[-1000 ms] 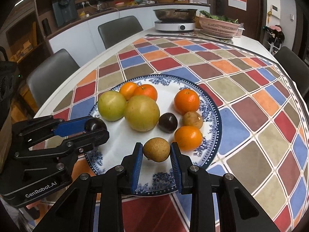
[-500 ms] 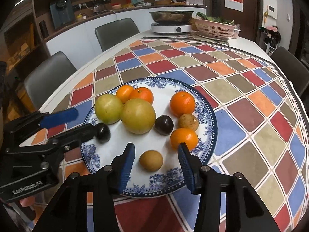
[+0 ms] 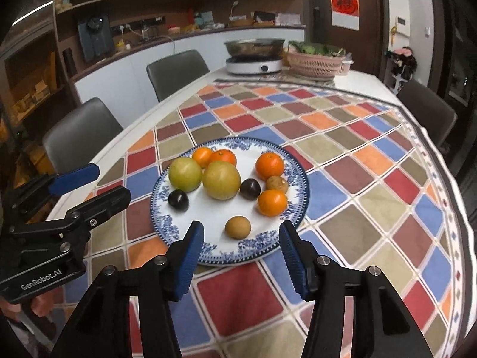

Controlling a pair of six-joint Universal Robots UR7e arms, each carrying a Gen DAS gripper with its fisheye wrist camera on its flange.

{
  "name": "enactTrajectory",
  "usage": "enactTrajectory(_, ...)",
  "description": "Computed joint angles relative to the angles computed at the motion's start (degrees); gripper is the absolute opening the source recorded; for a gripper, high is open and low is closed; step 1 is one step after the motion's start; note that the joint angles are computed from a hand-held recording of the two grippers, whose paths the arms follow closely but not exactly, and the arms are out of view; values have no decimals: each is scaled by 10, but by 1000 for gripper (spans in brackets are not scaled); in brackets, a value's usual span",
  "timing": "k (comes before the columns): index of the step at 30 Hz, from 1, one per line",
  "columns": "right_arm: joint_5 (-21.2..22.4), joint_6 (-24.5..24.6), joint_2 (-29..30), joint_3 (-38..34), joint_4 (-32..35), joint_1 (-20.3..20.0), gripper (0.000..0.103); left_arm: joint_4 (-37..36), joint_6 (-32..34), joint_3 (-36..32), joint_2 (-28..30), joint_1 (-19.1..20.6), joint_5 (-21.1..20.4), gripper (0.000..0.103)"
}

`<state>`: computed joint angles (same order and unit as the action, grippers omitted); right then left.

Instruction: Organize fruits

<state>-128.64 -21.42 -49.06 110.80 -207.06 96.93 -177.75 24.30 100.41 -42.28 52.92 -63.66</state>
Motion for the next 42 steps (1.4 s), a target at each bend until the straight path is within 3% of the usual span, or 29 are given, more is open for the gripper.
enactTrajectory(12, -52, -22, -8, 80, -132, 58, 71, -76, -28, 123, -76, -41, 29, 87)
enactTrajectory(25, -95, -31, -14, 143, -239, 103, 74, -124, -36, 207, -131, -79, 41, 92)
enactTrajectory(38, -118, -38, -8, 167, -287, 125, 74, -135, -50, 238, -149, -93, 45, 96)
enactTrajectory(42, -117, -38, -8, 170, -291, 127, 74, -133, -58, 248, -157, -95, 47, 102)
